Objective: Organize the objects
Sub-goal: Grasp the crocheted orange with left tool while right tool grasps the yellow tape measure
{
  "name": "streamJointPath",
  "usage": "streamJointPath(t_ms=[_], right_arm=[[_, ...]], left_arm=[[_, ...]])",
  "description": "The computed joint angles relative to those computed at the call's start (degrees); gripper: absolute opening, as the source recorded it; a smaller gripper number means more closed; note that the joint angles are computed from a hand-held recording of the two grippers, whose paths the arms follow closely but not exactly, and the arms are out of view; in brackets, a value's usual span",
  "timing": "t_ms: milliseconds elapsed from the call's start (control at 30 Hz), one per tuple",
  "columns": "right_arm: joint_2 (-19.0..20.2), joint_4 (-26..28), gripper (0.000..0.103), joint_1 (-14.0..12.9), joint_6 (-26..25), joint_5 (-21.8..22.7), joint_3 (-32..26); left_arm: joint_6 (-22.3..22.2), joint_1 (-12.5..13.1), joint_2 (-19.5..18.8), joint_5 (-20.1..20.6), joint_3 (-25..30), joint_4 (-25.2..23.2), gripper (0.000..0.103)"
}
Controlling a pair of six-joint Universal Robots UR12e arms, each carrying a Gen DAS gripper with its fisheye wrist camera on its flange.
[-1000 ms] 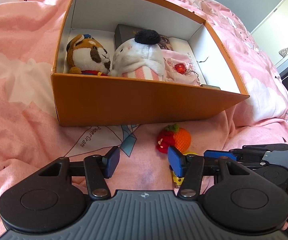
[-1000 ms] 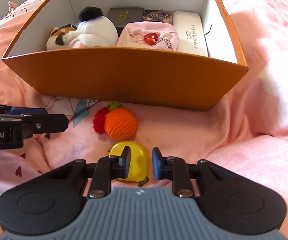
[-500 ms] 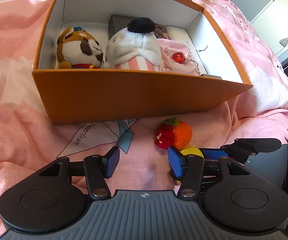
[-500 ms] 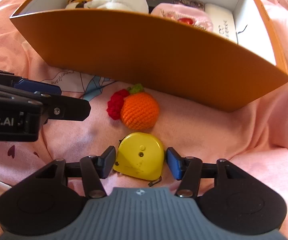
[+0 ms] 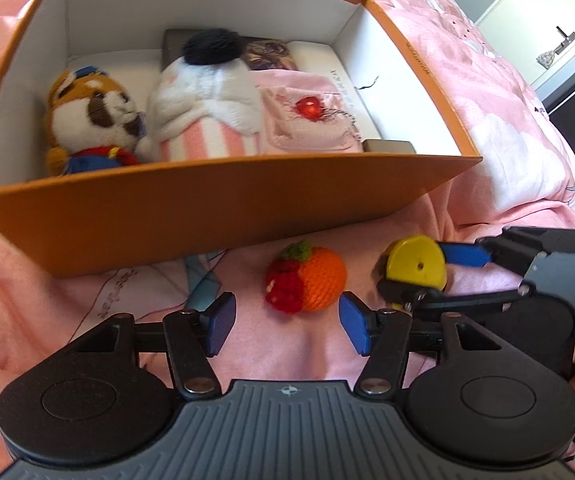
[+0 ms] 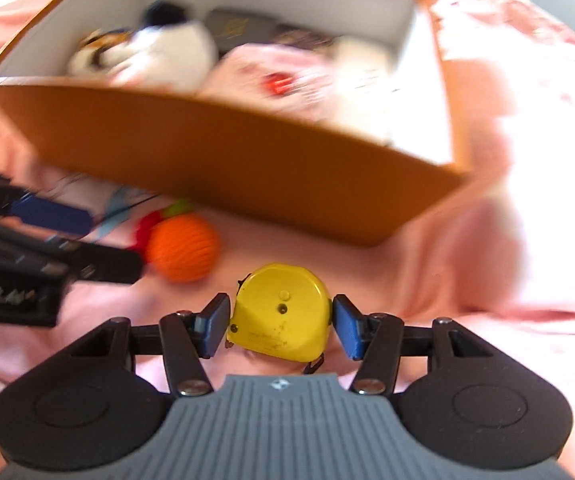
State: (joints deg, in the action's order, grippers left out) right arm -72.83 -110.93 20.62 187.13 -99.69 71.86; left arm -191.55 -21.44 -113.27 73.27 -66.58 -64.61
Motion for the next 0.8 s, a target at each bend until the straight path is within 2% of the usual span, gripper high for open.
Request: streamJointPath(t_ms=[100, 233, 267, 333, 400, 433, 667, 800], right_arm=[[-0.09, 0.08, 0.058, -1.11, 2.70, -0.95, 0.16], [-0.48, -0.02, 0.058, -2.58, 5.58, 2.22, 0.83], [-0.48, -0.11, 0.058, -2.67, 5.60, 2.46, 0.94], [-0.42, -0.40, 0.058, -2.61, 5.06, 2.31, 1.02], [-0.32, -0.59, 0.058, -2.59, 4.67, 2.24, 1.01], [-0.28, -0.61, 0.058, -2.61, 4.62, 2.29, 0.99], [0.03, -0.69, 0.058, -2.48, 3.57, 2.01, 0.46], [-0.58, -1.68, 0.058, -2.44, 3.72, 3.22, 1.02]], left_arm=[[2.38, -0.51, -1.65, -0.56, 2.31, -2.03, 0.072], [4.59, -1.48, -3.25, 1.48, 4.08, -3.39, 0.073], [4.66, -1.66, -3.50, 2.14, 4.25, -3.39, 0.073], [4.48, -1.98, -4.02, 3.34, 4.68, -3.70, 0.065], [4.27, -1.91, -3.98, 3.01, 4.25, -3.10, 0.064], [4.07, -1.85, -3.88, 2.84, 3.95, -2.68, 0.060], [3.57, -1.73, -3.34, 2.45, 2.93, -0.96, 0.058], [3.26, -1.59, -2.17, 2.60, 1.54, 1.61, 0.058]])
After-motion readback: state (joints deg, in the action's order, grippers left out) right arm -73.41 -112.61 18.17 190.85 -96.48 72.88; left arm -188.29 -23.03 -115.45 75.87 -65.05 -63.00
